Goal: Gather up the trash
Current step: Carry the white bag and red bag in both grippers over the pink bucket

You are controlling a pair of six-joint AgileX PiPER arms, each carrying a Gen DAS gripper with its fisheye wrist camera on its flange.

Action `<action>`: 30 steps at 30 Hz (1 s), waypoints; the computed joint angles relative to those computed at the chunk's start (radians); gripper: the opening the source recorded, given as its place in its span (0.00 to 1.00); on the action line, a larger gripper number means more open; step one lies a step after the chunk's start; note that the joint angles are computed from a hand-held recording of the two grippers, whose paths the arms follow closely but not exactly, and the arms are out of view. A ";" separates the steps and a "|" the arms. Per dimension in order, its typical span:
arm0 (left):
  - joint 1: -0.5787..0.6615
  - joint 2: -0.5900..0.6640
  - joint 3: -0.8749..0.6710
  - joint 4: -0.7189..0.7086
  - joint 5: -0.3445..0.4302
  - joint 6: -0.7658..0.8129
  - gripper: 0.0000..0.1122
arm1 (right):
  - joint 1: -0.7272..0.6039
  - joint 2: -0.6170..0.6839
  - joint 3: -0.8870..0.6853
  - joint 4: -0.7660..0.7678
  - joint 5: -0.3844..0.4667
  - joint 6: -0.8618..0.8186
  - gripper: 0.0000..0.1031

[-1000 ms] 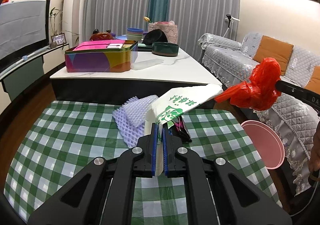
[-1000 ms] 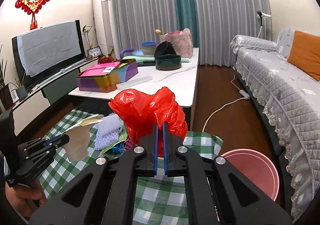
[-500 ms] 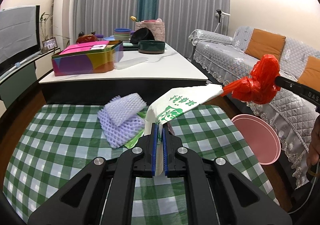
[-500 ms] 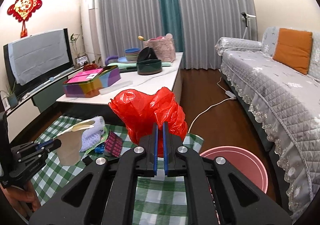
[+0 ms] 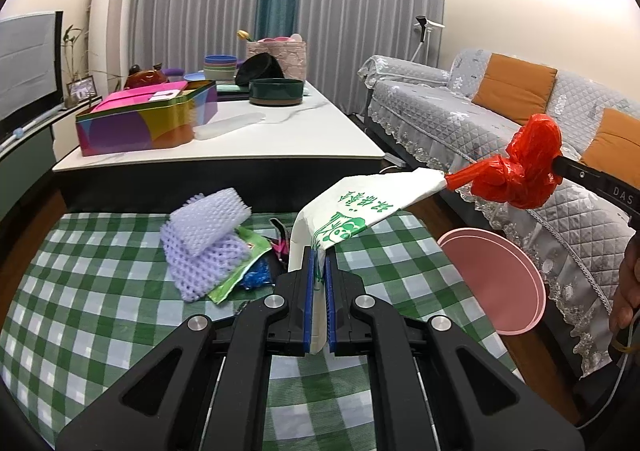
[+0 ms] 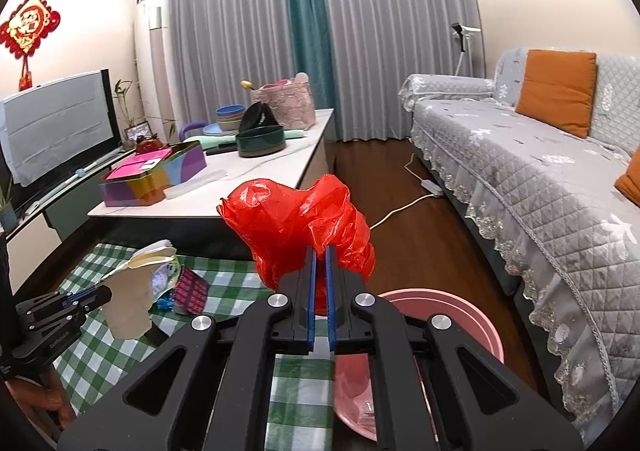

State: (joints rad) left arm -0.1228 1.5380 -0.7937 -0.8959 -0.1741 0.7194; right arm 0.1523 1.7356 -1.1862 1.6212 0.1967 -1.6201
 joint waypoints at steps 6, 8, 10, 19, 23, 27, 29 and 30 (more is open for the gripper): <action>-0.027 0.011 -0.016 -0.032 -0.002 0.025 0.05 | -0.026 -0.016 0.018 0.054 -0.003 -0.062 0.05; -0.037 0.015 -0.020 -0.033 -0.004 0.025 0.05 | -0.034 -0.019 0.022 0.062 -0.001 -0.072 0.05; -0.049 0.018 -0.024 -0.033 -0.006 0.024 0.05 | -0.044 -0.021 0.026 0.068 0.002 -0.079 0.05; -0.085 0.024 -0.055 -0.150 0.027 0.114 0.05 | -0.091 -0.024 0.026 0.070 0.023 -0.066 0.05; -0.087 0.038 -0.091 -0.260 0.060 0.194 0.05 | -0.099 -0.022 0.022 0.079 0.021 -0.071 0.05; -0.100 0.065 -0.150 -0.516 0.072 0.430 0.05 | -0.106 -0.015 0.017 0.072 0.022 -0.058 0.05; -0.110 0.083 -0.180 -0.627 0.071 0.532 0.05 | -0.111 -0.010 0.012 0.070 0.018 -0.052 0.05; -0.115 0.089 -0.192 -0.666 0.069 0.567 0.05 | -0.115 -0.007 0.009 0.068 0.018 -0.046 0.05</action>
